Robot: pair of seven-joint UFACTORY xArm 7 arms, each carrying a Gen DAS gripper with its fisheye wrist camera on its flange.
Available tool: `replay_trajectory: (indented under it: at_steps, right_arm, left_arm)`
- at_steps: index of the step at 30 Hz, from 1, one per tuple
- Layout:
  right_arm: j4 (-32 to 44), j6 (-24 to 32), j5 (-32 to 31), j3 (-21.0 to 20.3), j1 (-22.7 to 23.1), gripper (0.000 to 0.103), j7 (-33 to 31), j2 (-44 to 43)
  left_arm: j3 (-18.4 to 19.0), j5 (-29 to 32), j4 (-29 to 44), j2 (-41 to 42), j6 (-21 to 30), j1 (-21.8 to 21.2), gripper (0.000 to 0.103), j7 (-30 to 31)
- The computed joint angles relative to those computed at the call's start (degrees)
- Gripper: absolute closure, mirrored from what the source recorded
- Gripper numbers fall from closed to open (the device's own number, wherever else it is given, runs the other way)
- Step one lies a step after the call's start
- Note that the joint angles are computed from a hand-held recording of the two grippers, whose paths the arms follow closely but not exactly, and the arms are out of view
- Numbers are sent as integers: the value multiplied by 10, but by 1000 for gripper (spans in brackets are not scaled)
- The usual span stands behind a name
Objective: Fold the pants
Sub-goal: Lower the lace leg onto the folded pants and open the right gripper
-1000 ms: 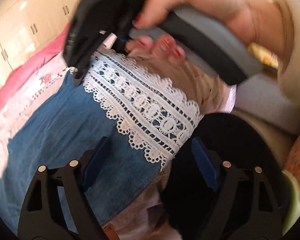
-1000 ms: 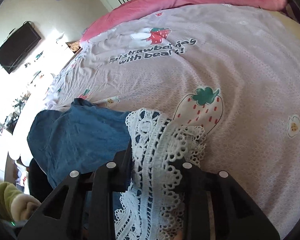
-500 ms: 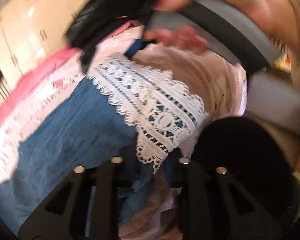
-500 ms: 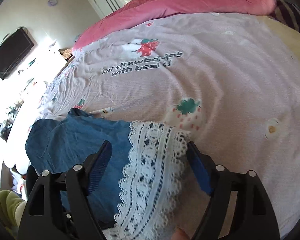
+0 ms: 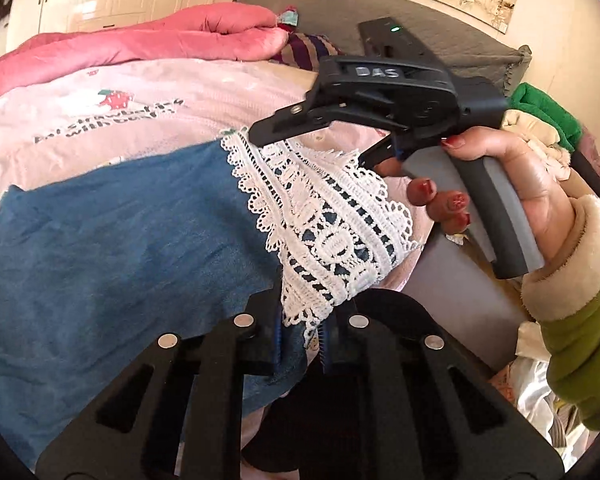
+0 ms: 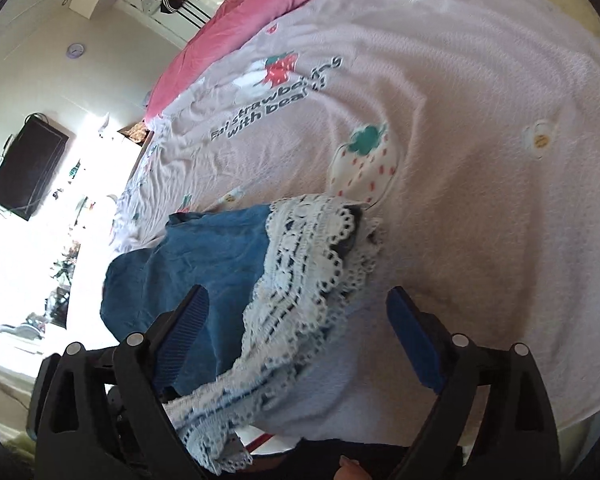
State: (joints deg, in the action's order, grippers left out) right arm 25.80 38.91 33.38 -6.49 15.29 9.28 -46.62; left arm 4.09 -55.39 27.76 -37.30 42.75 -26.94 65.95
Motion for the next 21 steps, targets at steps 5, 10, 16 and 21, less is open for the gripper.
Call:
replay_trajectory:
  at_steps: [5,10,16,21]
  right_arm:
    - [19,-24,3,14,1,77,15,33]
    - [37,-54,-26,45,-3,90,48,33]
    - [95,-69,-74,79,9,90,92,75]
    - [180,-71,-106,105,33,90,108,172]
  left_arm:
    - [-7,6,-16,-25,-6,-2,96,-8]
    - [9,7,-18,-37,2,-6,96,-13]
    - [41,12,-15,-56,33,17,96,-17]
    - [74,25,-9,-60,70,60,96,-22]
